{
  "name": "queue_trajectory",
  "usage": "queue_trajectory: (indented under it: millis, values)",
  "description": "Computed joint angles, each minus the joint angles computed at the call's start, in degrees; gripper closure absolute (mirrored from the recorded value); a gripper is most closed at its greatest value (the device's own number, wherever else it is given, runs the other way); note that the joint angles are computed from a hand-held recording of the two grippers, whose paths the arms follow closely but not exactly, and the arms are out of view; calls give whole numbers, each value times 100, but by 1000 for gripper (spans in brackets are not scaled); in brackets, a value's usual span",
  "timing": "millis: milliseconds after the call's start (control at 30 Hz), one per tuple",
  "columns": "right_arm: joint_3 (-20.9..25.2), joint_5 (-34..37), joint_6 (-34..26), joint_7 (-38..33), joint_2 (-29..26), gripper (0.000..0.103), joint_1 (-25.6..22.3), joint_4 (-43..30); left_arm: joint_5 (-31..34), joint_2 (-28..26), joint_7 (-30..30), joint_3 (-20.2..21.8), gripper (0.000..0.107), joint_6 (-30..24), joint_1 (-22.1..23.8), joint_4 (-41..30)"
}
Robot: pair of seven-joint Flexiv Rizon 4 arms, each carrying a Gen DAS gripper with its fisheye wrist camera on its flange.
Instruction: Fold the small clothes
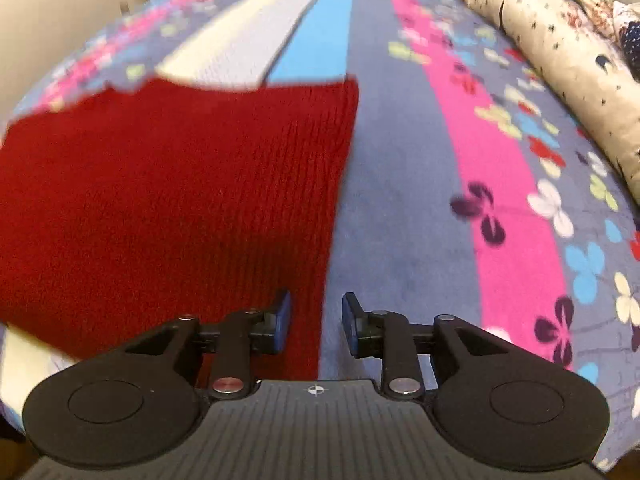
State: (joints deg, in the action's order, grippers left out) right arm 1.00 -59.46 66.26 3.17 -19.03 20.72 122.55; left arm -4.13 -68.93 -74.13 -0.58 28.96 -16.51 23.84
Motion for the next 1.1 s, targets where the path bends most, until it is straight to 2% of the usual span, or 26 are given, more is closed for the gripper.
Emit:
queue_trajectory:
  millis: [100, 167, 200, 267, 333, 367, 400, 467, 533, 633, 700, 767, 833, 933, 1000, 1067, 1100]
  values:
    - [-279, -1042, 226, 1085, 140, 74, 9, 76, -247, 502, -24, -377, 77, 1204, 127, 1074]
    - [-286, -1577, 188, 1544, 134, 73, -75, 20, -462, 588, 135, -571, 77, 1665, 162, 1329]
    - [-208, -1529, 55, 1465, 103, 72, -108, -22, -533, 603, 232, -613, 77, 1744, 147, 1386]
    - [76, -765, -270, 726, -50, 70, -147, -149, -631, 456, 476, -624, 76, 1568, 83, 1158]
    - [334, 219, -590, -151, -249, 64, -131, -319, -532, 155, 621, -387, 71, 892, -76, 532]
    - [279, 314, -652, -244, -269, 64, -43, -351, -464, 10, 667, -123, 65, 431, -189, 207]
    - [184, 216, -668, -183, -236, 64, 42, -347, -255, -59, 674, -47, 56, 266, -242, 69]
    - [30, -36, -615, 122, -153, 64, 128, -284, -178, -34, 674, -71, 55, 456, -270, 95]
    - [-103, -445, -603, 608, -59, 64, 169, -215, -393, 143, 603, -329, 54, 744, -163, 441]
    - [-182, -1395, -899, 1401, 94, 59, 204, -182, -560, 557, 611, -576, 46, 1850, -65, 1352]
    - [-127, -1934, -1158, 1787, 163, 51, 189, -195, -696, 833, 840, -812, 30, 2711, 11, 1997]
    - [-51, -2481, -1310, 2231, 225, 44, 138, -221, -845, 1097, 1163, -1058, 19, 3428, 105, 2575]
    - [57, -2940, -1481, 2686, 262, 43, 96, -271, -1021, 1239, 1551, -1314, 18, 3912, 216, 2897]
    - [230, -3391, -1666, 3149, 205, 39, 60, -433, -1245, 1490, 1921, -1559, 11, 4465, 321, 3326]
    - [321, -3439, -1858, 3141, 83, 37, 151, -600, -1359, 1599, 1997, -1630, 11, 4938, 340, 3582]
    - [377, -3354, -2001, 2891, -91, 37, 300, -807, -1404, 1636, 1907, -1769, 11, 5131, 411, 3751]
    - [386, -3321, -2010, 2752, -172, 37, 364, -898, -1628, 1635, 1960, -1717, 11, 5464, 345, 3896]
